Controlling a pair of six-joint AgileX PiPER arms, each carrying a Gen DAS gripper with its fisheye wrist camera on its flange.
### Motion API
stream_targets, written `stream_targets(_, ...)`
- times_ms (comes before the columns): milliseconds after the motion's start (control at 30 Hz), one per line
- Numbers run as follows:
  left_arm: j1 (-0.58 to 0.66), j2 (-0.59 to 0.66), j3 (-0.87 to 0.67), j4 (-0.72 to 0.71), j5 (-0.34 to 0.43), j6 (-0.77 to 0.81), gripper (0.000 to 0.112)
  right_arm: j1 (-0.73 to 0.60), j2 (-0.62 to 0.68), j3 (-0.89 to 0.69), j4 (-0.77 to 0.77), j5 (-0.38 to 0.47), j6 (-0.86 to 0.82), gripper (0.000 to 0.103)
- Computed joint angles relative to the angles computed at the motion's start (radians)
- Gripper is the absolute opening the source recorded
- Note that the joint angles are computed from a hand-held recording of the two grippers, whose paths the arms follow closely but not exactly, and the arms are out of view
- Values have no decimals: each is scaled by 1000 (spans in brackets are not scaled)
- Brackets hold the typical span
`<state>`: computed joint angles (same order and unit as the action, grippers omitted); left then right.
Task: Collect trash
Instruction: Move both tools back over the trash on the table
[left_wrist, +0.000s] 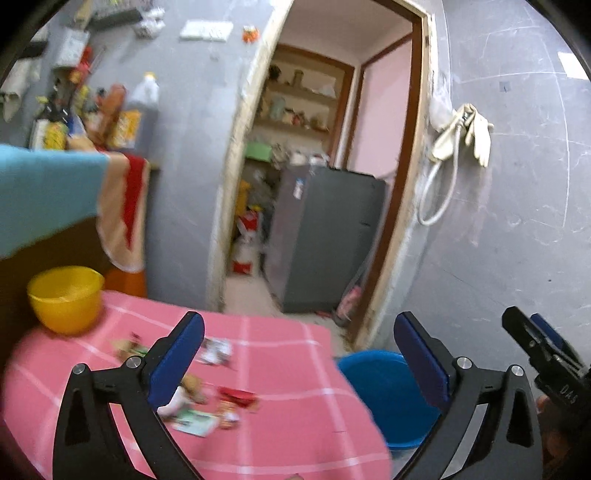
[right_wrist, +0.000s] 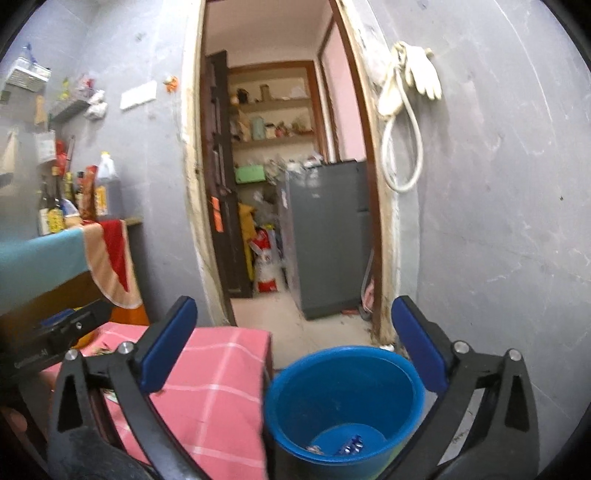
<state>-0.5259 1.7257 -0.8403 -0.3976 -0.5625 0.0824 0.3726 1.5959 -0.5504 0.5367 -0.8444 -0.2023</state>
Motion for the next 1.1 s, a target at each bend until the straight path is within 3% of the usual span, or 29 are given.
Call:
stream_targets(333,74,-188,300,-67,-210,75,101,238,37,-18,134,-143,-45,103)
stream_targets(600,157,-210,442,-14,-332,49,101,348,123,-80,159,-203,-54,103)
stream_targets(833,231,-98,446,68,-384,-26,101,355,221,-167,136,-150,-59,103)
stream_targets(1100,301,5,353,135,-294,-80,101,305,335,-293,139,22,-90,103)
